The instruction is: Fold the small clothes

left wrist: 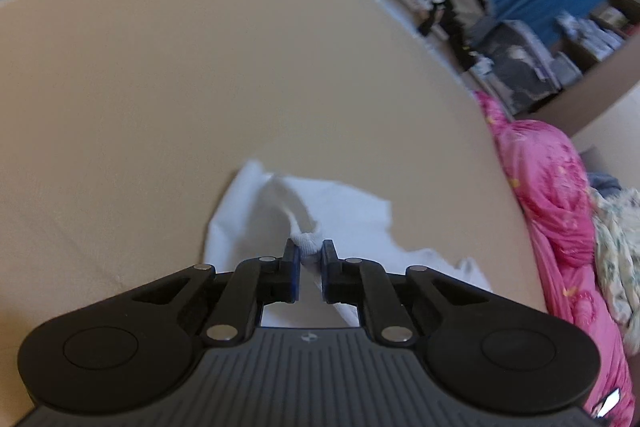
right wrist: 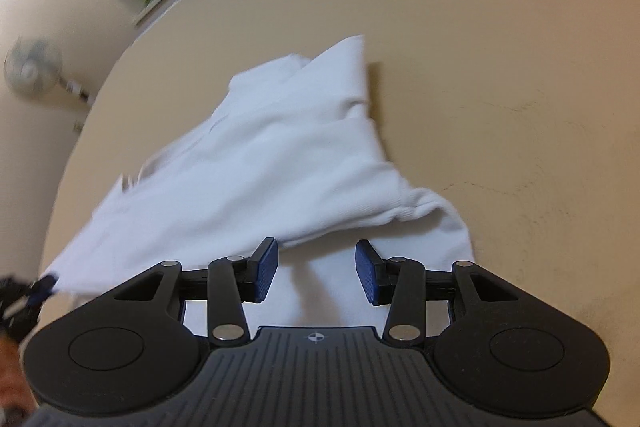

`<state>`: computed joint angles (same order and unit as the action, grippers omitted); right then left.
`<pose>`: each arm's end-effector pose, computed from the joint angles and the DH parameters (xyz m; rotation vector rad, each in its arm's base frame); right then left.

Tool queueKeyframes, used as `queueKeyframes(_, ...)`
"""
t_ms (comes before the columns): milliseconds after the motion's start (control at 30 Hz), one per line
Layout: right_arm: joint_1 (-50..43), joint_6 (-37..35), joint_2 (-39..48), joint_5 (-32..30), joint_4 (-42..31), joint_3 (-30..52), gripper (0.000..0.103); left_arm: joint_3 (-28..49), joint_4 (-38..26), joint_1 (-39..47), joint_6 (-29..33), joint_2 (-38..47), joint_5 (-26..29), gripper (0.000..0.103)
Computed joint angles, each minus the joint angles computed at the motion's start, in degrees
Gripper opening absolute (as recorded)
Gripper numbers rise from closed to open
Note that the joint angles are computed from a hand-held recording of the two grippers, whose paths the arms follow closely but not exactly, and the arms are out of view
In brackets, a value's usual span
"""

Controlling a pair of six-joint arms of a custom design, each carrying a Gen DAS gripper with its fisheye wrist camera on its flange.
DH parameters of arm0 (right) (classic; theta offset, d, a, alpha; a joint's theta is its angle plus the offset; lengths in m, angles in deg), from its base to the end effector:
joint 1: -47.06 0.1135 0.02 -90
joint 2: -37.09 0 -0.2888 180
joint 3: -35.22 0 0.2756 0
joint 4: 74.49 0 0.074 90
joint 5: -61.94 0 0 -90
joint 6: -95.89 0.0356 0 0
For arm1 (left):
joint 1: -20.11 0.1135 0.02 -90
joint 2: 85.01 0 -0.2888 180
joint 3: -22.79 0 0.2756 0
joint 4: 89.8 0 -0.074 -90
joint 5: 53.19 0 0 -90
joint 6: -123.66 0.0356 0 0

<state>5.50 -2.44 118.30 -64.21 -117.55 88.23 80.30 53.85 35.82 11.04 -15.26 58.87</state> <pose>0.2023 -0.1513 0.1714 0.5925 2.4618 0.5723 0.2540 0.0576 0.2458 -0.6195 2.3200 -0.5205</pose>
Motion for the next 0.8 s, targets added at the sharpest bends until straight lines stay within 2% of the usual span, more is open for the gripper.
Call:
queueKeyframes(100,-0.9,4.0,0.7,0.4,1.5,0.1,0.043,0.9,-7.1,-1.6,2.2,-7.0,-4.0,0.011)
queueKeyframes(167,-1.9,5.8,1.7,-0.3,1.4,0.4,0.038,2.6,-12.5,-3.0,3.9,-7.1,-7.6,0.013)
queueKeyframes(200,-2.3,6.6,2.0,-0.5,1.4,0.6,0.024,3.7,-14.9,-2.8,4.7,-5.6,-8.2,0.014)
queueKeyframes(233,-2.8,7.3,2.1,-0.4,1.4,0.6,0.004,4.2,-16.2,-2.5,5.4,-4.1,-8.3,0.016)
queueKeyframes(333,-4.5,9.1,1.4,0.0,1.6,0.4,0.005,4.7,-16.2,-3.3,5.4,-2.4,-11.8,0.018)
queueKeyframes(433,-5.5,10.7,0.3,1.8,-0.3,1.1,0.005,4.9,-15.5,-5.4,6.7,-4.2,-14.6,0.02)
queueKeyframes(500,-6.6,12.3,0.0,3.3,-1.7,1.4,0.006,4.6,-14.6,-6.8,7.2,-4.5,-13.9,0.022)
queueKeyframes(567,-5.8,13.9,-0.9,7.5,-1.2,1.2,0.009,3.8,-13.6,-6.9,8.1,-3.7,-11.8,0.024)
queueKeyframes(667,-5.5,12.1,-3.2,4.4,-1.1,0.6,0.009,3.5,-13.1,-6.6,9.2,2.3,-11.5,0.025)
queueKeyframes(700,-4.2,11.2,-5.4,4.1,0.5,-0.5,0.011,4.0,-13.8,-7.1,9.0,4.9,-13.1,0.025)
queueKeyframes(767,-2.2,10.1,-7.2,2.3,4.7,-2.1,0.022,4.3,-14.0,-7.5,8.6,7.4,-14.7,0.024)
queueKeyframes(800,-1.5,9.6,-6.6,0.6,6.3,-2.4,0.031,4.3,-13.8,-7.9,8.2,6.8,-14.9,0.025)
